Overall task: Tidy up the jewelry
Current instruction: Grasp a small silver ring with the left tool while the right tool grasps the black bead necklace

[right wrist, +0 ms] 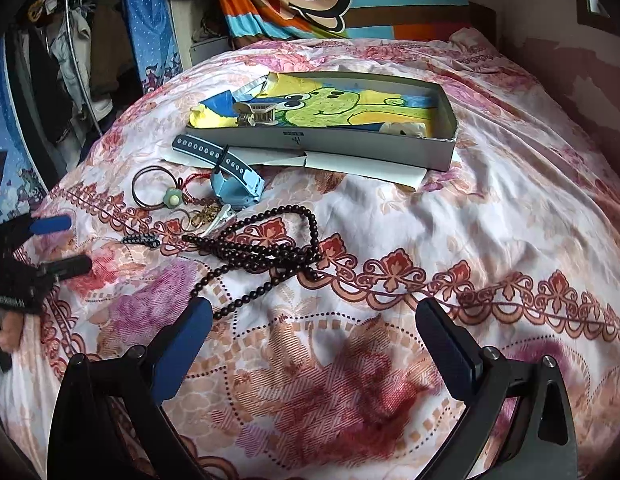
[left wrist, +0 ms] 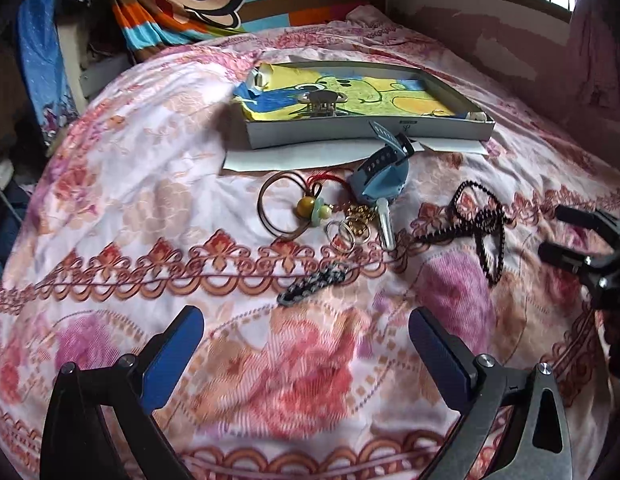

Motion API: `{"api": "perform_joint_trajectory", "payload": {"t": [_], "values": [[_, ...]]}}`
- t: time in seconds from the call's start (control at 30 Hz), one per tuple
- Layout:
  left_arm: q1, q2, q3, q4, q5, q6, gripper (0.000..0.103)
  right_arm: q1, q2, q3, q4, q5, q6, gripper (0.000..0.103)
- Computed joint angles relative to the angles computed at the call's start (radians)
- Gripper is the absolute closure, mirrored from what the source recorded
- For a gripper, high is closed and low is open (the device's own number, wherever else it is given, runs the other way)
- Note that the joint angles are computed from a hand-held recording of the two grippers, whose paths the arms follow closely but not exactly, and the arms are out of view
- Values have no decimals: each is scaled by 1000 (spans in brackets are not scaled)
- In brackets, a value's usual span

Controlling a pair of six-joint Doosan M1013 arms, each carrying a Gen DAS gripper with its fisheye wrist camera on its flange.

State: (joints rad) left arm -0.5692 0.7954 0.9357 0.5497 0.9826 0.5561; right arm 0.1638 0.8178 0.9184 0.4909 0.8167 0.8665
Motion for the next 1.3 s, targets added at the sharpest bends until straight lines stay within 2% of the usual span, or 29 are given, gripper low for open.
{"api": "perform_joint_trajectory", "payload": {"t": [0.13, 0.23, 0.3, 0.37, 0.67, 0.73, 0.8, 0.9, 1.0, 1.07, 1.2, 1.3], "values": [[22, 21, -31, -76, -19, 98, 6, 2, 15, -26, 17, 11, -37, 3], [30, 45, -65, -104, 2, 161, 16, 5, 31, -53, 17, 21, -56, 3], [35, 57, -82, -124, 15, 189, 27, 9, 41, -69, 18, 24, -78, 3], [41, 69, -97, -155, 28, 213, 32, 10, 54, -90, 24, 42, -92, 3], [56, 92, -117, -218, 7, 243, 32, 26, 121, -196, 8, 139, -93, 3], [56, 97, -124, -212, 12, 249, 35, 29, 134, -216, 3, 154, -80, 3], [56, 104, -135, -200, 29, 243, 45, 29, 141, -225, 8, 159, -75, 3], [58, 110, -146, -188, 49, 221, 57, 31, 131, -196, 7, 111, -63, 3], [57, 110, -148, -173, 58, 208, 63, 36, 115, -160, 1, 62, -72, 4], [55, 113, -153, -167, 64, 215, 65, 37, 108, -145, 4, 45, -85, 8], [49, 117, -159, -162, 66, 240, 91, 33, 108, -145, 29, 60, -103, 16], [45, 128, -180, -173, 76, 278, 95, 29, 110, -149, 51, 74, -114, 22]]}}
